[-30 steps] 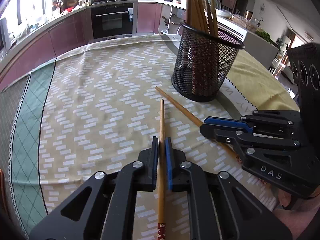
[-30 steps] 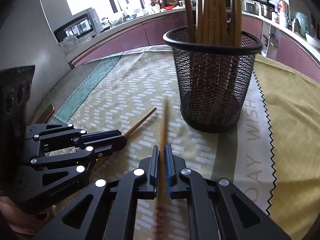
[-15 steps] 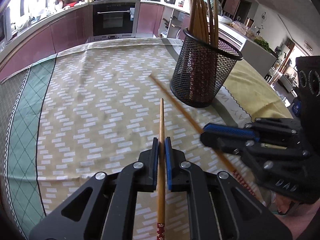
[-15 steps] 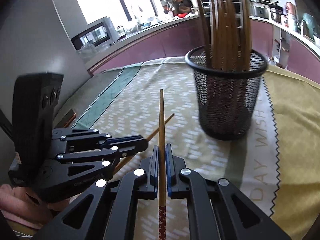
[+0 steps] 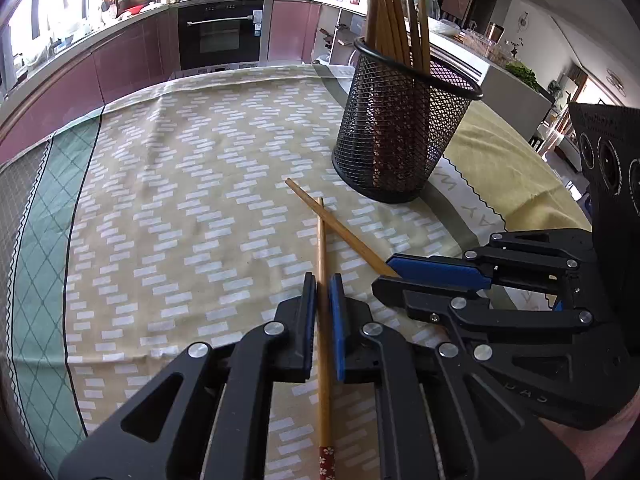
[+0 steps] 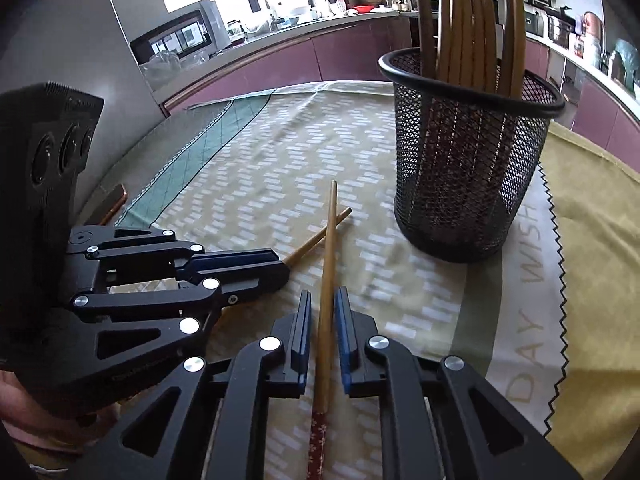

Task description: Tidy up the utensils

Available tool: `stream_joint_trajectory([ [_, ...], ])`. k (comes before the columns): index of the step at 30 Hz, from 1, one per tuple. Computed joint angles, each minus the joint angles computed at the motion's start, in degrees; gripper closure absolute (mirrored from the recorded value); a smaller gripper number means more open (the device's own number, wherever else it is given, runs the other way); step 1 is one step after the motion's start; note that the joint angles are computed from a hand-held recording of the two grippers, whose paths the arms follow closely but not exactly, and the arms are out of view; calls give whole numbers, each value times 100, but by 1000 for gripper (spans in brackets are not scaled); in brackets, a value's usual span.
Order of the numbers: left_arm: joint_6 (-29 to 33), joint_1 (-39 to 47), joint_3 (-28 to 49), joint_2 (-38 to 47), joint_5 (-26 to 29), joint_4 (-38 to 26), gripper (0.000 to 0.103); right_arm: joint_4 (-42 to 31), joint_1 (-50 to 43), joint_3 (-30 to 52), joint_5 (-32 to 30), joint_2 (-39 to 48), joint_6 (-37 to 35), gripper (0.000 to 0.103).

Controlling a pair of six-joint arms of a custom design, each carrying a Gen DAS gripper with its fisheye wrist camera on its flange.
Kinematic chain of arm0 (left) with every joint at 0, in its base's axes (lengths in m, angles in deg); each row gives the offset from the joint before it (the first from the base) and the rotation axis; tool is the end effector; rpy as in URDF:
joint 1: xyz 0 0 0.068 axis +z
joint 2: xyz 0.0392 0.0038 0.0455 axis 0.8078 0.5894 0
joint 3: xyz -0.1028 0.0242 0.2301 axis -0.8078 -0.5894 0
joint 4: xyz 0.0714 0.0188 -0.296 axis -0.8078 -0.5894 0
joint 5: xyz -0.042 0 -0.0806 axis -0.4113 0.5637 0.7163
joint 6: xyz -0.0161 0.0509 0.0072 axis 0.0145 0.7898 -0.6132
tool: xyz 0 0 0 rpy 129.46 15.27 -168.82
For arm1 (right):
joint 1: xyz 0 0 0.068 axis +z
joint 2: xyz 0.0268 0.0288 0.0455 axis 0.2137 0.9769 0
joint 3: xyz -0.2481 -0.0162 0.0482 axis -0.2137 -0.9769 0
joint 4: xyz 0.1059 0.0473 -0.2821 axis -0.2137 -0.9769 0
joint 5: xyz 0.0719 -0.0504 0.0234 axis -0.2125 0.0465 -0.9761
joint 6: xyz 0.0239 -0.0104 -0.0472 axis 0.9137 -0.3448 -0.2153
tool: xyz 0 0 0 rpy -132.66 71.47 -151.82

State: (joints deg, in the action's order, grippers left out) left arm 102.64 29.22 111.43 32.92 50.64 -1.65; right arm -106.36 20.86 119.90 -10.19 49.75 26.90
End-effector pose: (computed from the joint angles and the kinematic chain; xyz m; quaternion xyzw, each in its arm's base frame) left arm 0.3838 -0.1910 0.2261 0.3926 0.8616 -0.1997 0.2522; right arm 0.2685 0.0415 0.2366 0.0455 0.9347 0.0877 0.3413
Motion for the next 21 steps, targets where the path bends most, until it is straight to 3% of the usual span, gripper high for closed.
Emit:
stream_joint_trajectory([
  [4,-28,-15,10,17,-27,23,95,48,-64,-12,-114,-7,35,97],
  [21,-138,97,-9,-185,148,80,96,28,-407,-339,-418,-967,-11,97],
])
